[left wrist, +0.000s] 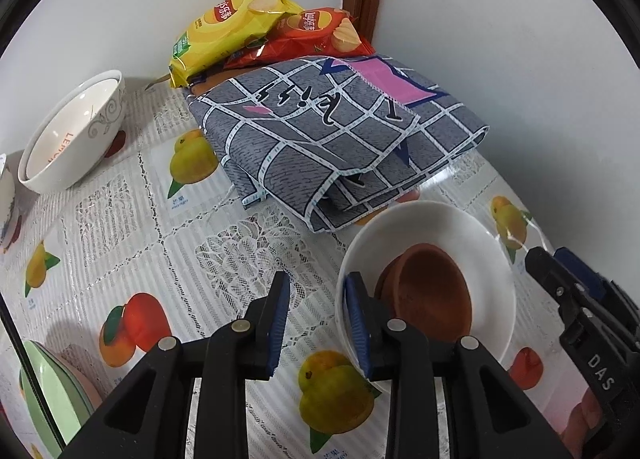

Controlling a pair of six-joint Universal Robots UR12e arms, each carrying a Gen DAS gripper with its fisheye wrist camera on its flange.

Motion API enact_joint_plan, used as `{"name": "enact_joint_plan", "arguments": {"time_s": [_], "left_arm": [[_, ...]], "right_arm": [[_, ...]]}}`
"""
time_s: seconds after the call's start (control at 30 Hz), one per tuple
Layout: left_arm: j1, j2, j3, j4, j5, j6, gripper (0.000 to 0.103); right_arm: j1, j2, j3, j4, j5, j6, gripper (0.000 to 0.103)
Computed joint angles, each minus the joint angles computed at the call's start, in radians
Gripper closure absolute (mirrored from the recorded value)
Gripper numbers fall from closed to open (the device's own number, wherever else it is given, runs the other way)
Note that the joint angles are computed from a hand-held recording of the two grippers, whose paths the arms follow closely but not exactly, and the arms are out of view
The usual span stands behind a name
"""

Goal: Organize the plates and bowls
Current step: 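Grasp the white bowl rim with the right gripper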

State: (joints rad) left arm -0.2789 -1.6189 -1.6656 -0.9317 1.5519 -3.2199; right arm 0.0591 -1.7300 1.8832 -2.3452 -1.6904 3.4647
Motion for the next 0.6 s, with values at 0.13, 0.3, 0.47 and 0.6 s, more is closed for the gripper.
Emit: {"name": "enact_joint_plan", "arguments": {"time_s": [0.13,0.3,0.47,0.6], "left_arm": [[-0.013,0.000,-0.004,0.017,0.038,0.016,0.074],[-0.017,0.003,-0.011,0.033,0.055,0.015,0.074],[-0.026,0.005,-0.016,0.041,0.080,0.014,0.074],[-0.021,0.018,-0.037,0.060,0.065,-0.001,0.073]], "right_arm": [[-0.002,0.001,0.002,-0.003,0.005,-0.007,0.056],[-0.006,-0.001,0.005,-0.004,0.005,0.001,0.056],[-0.016,-0.012,0.016,-0.027,0.032,0.003,0.056],[-0.015,-0.014,0.019,-0.027,0.011,0.000,0.056]]}}
